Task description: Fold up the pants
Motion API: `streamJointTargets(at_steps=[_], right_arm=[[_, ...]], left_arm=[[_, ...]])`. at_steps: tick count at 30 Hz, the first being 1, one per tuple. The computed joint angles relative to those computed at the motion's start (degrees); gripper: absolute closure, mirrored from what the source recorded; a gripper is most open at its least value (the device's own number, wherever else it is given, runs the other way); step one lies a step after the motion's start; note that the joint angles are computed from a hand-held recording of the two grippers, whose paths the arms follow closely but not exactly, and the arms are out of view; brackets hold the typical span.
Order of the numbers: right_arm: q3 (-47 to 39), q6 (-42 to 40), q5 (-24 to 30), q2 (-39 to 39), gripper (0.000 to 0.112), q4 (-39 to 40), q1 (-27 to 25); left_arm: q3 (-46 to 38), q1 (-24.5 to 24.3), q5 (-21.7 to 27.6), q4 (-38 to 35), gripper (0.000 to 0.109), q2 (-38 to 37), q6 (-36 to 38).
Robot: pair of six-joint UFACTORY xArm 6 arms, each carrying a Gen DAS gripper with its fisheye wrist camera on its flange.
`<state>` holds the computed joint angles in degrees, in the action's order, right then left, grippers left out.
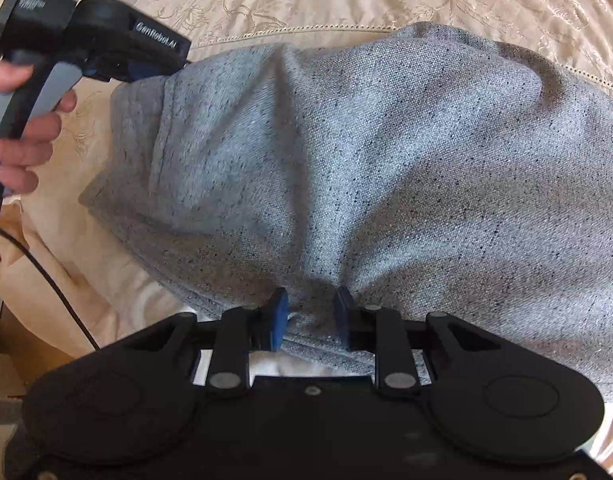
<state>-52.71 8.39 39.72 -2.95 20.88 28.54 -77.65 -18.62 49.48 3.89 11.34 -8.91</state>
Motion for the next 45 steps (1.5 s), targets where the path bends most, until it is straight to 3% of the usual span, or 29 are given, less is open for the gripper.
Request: streamJointTargets(at_steps=[3,7,9,12,17,21,23,28,33,38,39,40,41,43,45], right_arm=[[-2.61,-3.85,1.77,-1.47,0.081,-2.12,-2.81],[-3.6,-12.1,-10.25,-1.62,0.081,1.23,-6.56],[-8.52,-16.48,-12.06,3.41,0.079,0.44,-8.22],[-19.38,-22.4,-7.52,14.09,0.079,0.79,-10.68],[-32.85,-24.04,4.98,26.48,0.079,5.35,-14.7],[-32.19,-29.84,15.25,24.45,0.079,8.94,-16.64],[-28.24,-33.62,17.13,20.68,0.078,11.31,-16.54],[-21.89,-38.45,14.83,16.43,0.078,11.28,-15.54],[-26.96,-30.24,8.9,21.77,0.078,12.33,-13.93],[-31.76,-25.33,13.23,26.1,0.078,18.15,-15.85],[-30.72,-26.48,12.5,25.76,0.083,20.44,-16.25],[-29.86,-27.52,11.82,25.3,0.101,21.55,-16.56],[-29.66,-27.49,11.81,25.01,0.108,20.56,-16.7],[-29.91,-28.46,13.55,24.13,0.109,21.17,-17.93],[-29.37,-28.78,10.7,23.16,0.109,25.61,-18.7]], left_arm=[[5.59,-0.89,-1.79,2.24,0.06,-3.9,-1.87],[6.69,-3.25,-2.71,8.47,0.06,-4.34,-6.92],[5.74,-3.72,-2.63,10.27,0.06,-3.41,-8.25],[6.26,-3.64,-2.65,10.57,0.06,-4.28,-8.72],[7.56,-3.56,-3.46,10.41,0.06,-5.28,-9.04],[7.39,-3.31,-3.53,9.66,0.06,-5.01,-9.19],[7.17,-3.22,-3.49,9.37,0.06,-4.79,-9.31],[6.71,-3.5,-3.14,10.12,0.06,-4.23,-9.57],[6.53,-3.34,-3.09,9.75,0.06,-4.03,-9.53],[6.86,-3.23,-3.52,9.48,0.06,-4.2,-9.24],[6.91,-3.24,-3.58,9.47,0.06,-4.23,-9.31],[6.98,-3.22,-3.64,9.38,0.06,-4.29,-9.36],[7.02,-3.16,-3.71,9.17,0.06,-4.34,-9.17],[6.58,-3.03,-3.43,8.58,0.06,-4.31,-7.94],[4.77,-2.52,-2.58,7.06,0.06,-3.68,-5.52]])
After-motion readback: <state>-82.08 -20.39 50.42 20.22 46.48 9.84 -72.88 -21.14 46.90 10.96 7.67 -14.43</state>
